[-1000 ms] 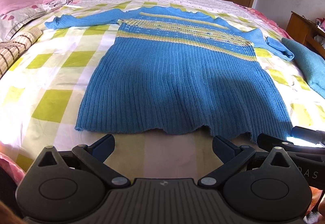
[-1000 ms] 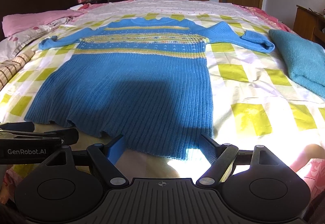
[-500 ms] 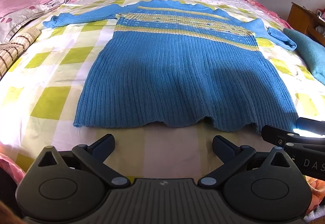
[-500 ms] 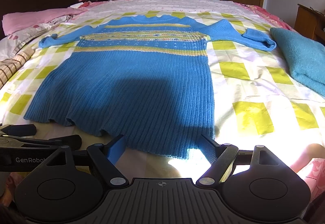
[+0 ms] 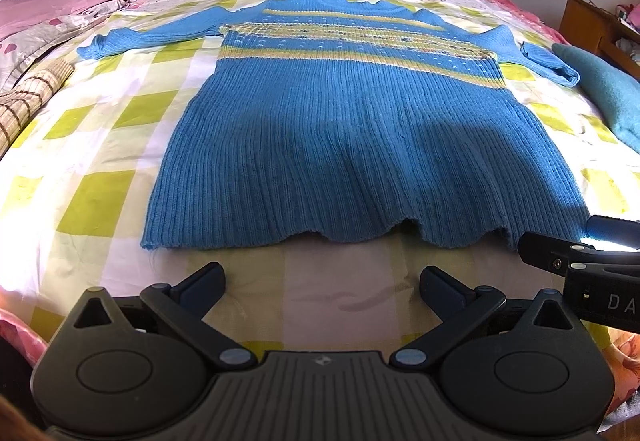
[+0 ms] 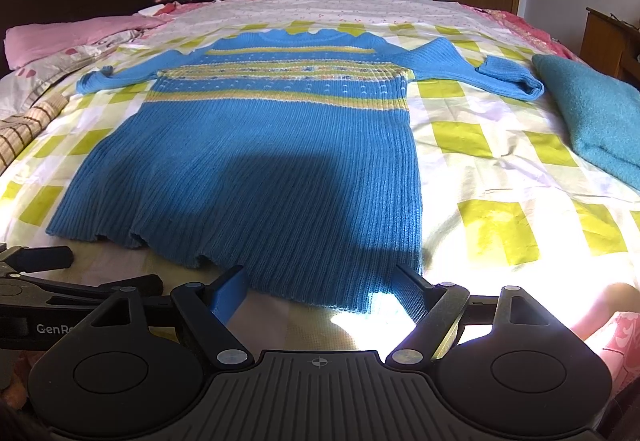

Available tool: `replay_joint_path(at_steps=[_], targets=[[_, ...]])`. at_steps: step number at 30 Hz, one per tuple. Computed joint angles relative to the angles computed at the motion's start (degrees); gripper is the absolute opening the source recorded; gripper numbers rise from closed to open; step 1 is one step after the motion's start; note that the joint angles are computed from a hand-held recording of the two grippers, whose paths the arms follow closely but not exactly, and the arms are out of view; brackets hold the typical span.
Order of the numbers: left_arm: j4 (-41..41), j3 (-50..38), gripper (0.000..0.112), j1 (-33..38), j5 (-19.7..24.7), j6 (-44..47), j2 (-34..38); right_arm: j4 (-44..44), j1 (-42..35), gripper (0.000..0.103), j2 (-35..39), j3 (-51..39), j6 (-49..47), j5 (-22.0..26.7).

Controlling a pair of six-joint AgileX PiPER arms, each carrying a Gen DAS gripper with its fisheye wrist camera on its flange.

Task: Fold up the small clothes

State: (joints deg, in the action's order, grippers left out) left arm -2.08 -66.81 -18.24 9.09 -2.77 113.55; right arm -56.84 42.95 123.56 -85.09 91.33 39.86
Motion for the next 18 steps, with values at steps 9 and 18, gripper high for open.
replay_joint_path(at_steps=[9, 18], targets=[[-0.2, 0.1, 0.103, 0.0, 0.0, 0.1, -0.2, -0.2, -0.1, 0.081, -0.2, 0.4, 0.4, -0.4], [-2.3, 0.5, 0.103, 0.6, 0.5, 1.4, -1.2, -1.0, -0.1, 0.081, -0.9, 1.2, 1.5, -0.6]])
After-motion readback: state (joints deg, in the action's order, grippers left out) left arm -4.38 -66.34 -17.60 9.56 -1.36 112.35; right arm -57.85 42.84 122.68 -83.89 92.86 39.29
